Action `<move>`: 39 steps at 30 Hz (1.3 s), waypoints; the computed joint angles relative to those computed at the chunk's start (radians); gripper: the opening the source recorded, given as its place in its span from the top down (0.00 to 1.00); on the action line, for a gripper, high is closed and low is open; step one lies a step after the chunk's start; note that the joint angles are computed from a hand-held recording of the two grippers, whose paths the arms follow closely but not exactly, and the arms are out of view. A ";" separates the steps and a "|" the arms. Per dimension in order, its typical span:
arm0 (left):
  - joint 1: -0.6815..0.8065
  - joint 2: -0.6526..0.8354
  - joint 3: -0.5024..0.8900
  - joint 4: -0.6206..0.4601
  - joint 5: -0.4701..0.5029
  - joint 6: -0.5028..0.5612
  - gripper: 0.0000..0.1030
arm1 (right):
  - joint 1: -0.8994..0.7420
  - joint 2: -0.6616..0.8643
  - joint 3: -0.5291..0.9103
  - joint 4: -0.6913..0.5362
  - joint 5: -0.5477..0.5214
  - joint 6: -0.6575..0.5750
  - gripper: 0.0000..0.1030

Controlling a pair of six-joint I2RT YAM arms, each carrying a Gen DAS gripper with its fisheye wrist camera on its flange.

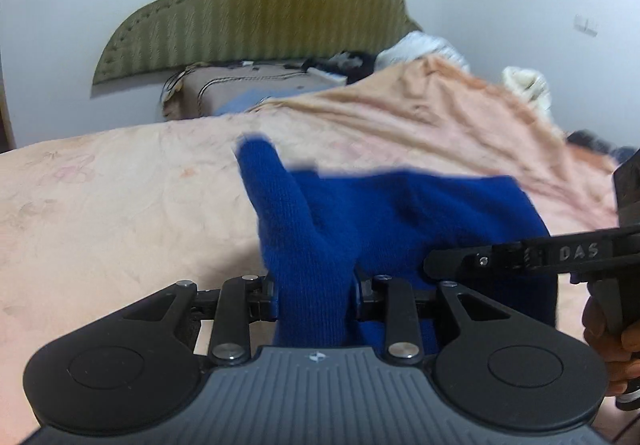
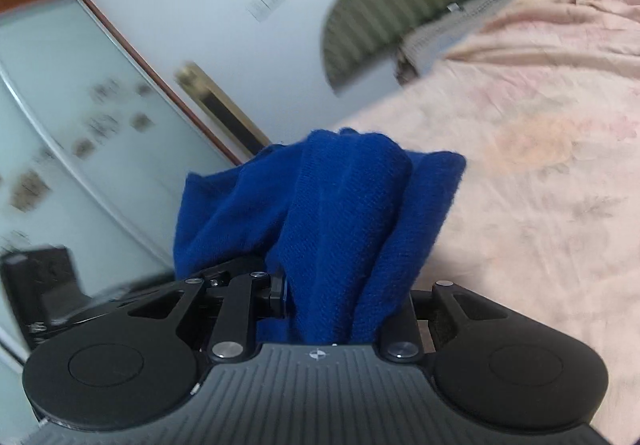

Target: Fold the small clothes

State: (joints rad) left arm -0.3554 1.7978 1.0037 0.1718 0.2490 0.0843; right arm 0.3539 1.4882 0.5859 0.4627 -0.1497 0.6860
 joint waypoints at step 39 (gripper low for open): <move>-0.146 -0.436 -0.438 -0.114 -0.449 -0.152 0.30 | 0.676 -0.065 0.027 -0.737 0.989 0.369 0.17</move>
State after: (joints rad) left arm -0.5012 1.3616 0.5656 0.0581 -0.2003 -0.0680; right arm 1.0302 1.4230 0.6125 -0.2746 0.8393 1.0549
